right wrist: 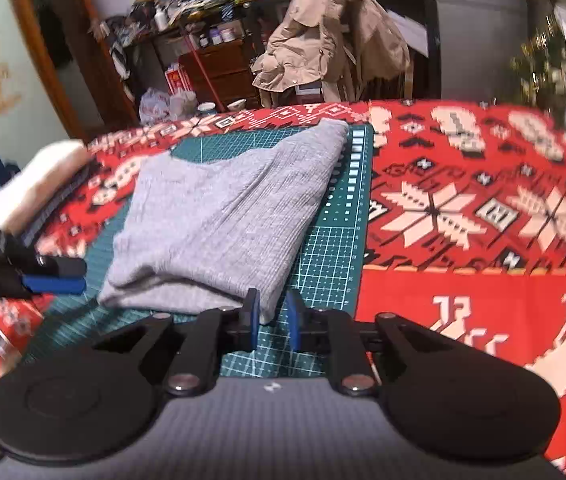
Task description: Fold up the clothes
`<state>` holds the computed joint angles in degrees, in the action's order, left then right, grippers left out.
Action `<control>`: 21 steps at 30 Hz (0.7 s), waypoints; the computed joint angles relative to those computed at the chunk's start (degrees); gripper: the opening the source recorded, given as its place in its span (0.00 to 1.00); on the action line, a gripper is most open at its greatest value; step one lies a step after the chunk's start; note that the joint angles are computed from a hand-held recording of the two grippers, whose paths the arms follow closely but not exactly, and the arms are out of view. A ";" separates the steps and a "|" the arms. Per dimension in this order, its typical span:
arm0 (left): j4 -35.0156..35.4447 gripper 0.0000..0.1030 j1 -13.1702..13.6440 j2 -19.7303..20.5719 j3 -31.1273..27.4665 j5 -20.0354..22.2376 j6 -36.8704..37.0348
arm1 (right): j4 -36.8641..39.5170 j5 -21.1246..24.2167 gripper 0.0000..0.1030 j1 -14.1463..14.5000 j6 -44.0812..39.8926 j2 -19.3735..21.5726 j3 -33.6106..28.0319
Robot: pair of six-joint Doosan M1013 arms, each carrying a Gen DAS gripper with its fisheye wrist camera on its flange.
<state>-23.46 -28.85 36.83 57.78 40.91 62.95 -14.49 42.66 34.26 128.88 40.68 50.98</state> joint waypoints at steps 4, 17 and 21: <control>-0.73 0.33 0.17 0.96 -1.02 1.47 2.74 | 2.02 1.33 0.27 0.03 -4.26 1.13 -1.65; 1.83 0.02 -0.26 1.16 -2.55 3.92 3.42 | 1.37 2.63 0.03 0.77 -5.24 2.03 -3.22; 0.18 0.02 -0.20 -0.66 -0.42 4.64 5.52 | 3.59 3.07 0.03 1.22 -8.16 0.68 -1.89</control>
